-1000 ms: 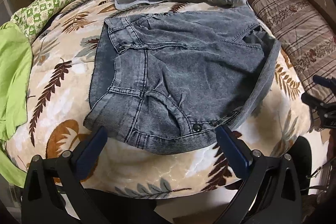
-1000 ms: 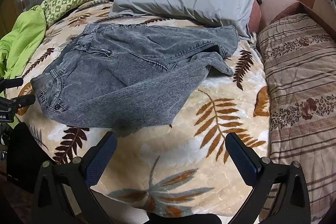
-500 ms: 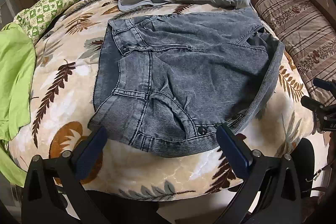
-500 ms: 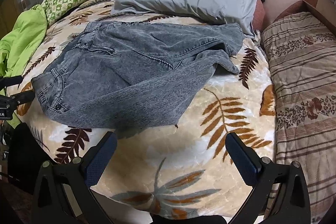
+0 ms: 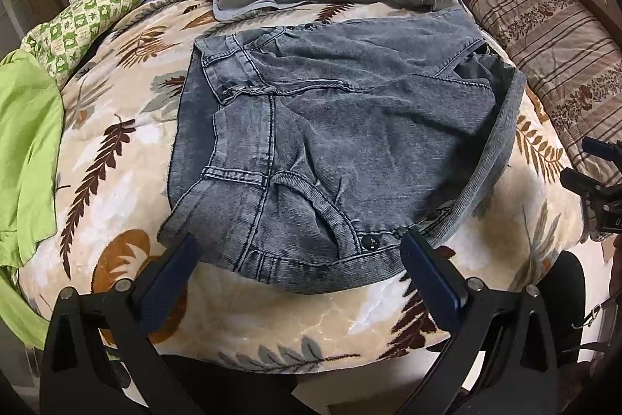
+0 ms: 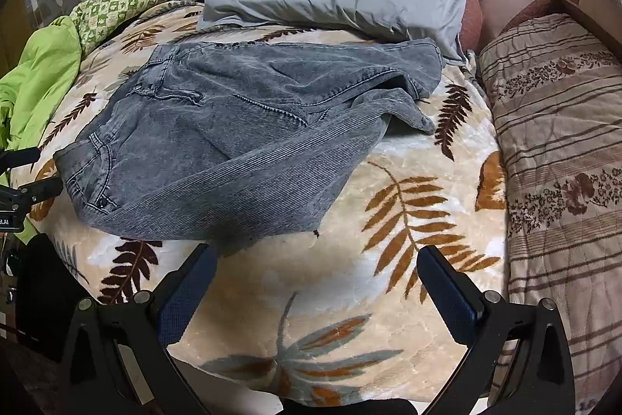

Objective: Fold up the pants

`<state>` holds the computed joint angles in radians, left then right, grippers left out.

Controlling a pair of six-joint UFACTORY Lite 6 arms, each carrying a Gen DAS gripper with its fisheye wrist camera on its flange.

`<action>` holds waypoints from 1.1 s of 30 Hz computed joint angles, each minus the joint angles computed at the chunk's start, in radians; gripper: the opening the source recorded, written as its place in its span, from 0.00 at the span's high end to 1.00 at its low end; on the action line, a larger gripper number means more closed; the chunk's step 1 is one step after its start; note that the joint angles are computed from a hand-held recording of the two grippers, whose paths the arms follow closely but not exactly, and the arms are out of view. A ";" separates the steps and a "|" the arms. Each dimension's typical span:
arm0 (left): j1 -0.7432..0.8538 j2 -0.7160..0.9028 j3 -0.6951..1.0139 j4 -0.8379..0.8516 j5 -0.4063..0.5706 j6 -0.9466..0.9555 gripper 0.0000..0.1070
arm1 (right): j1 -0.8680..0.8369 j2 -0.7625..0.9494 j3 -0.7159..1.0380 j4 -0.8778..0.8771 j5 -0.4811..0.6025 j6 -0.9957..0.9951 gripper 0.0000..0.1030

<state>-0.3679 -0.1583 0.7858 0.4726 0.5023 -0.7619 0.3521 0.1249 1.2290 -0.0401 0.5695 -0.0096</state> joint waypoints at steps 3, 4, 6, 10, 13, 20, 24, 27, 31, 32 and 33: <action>0.000 0.012 0.012 -0.007 0.003 0.008 0.04 | -0.011 0.000 0.002 0.014 0.000 -0.014 0.00; 0.006 0.017 0.018 -0.024 0.002 0.026 0.04 | -0.014 0.002 0.002 0.014 -0.001 -0.016 0.00; 0.021 0.026 0.030 -0.068 -0.005 0.068 0.04 | -0.019 0.006 0.007 0.007 0.001 -0.012 0.00; 0.039 0.048 0.053 -0.112 -0.011 0.109 0.04 | -0.041 0.007 0.012 0.032 0.002 -0.036 0.00; 0.064 0.070 0.081 -0.184 -0.007 0.175 0.04 | -0.054 0.020 0.028 0.030 0.006 -0.044 0.00; 0.158 0.122 0.147 -0.313 -0.008 0.280 0.04 | -0.101 0.081 0.115 0.070 0.029 -0.080 0.00; 0.157 0.156 0.185 -0.275 0.004 0.253 0.04 | -0.110 0.116 0.163 0.067 0.037 -0.087 0.00; 0.187 0.179 0.218 -0.348 0.012 0.328 0.04 | -0.131 0.168 0.226 0.107 0.058 -0.121 0.00; 0.286 0.181 0.234 -0.518 0.023 0.483 0.04 | -0.191 0.305 0.402 0.167 0.123 -0.127 0.00; 0.316 0.179 0.231 -0.568 0.028 0.528 0.04 | -0.214 0.357 0.470 0.205 0.152 -0.135 0.00; 0.347 0.177 0.222 -0.625 0.033 0.577 0.04 | -0.231 0.397 0.522 0.239 0.176 -0.144 0.00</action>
<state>-0.0211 0.0185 1.0080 -0.1524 0.5351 -0.1845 0.1209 0.5215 1.7510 0.1984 0.7454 -0.1541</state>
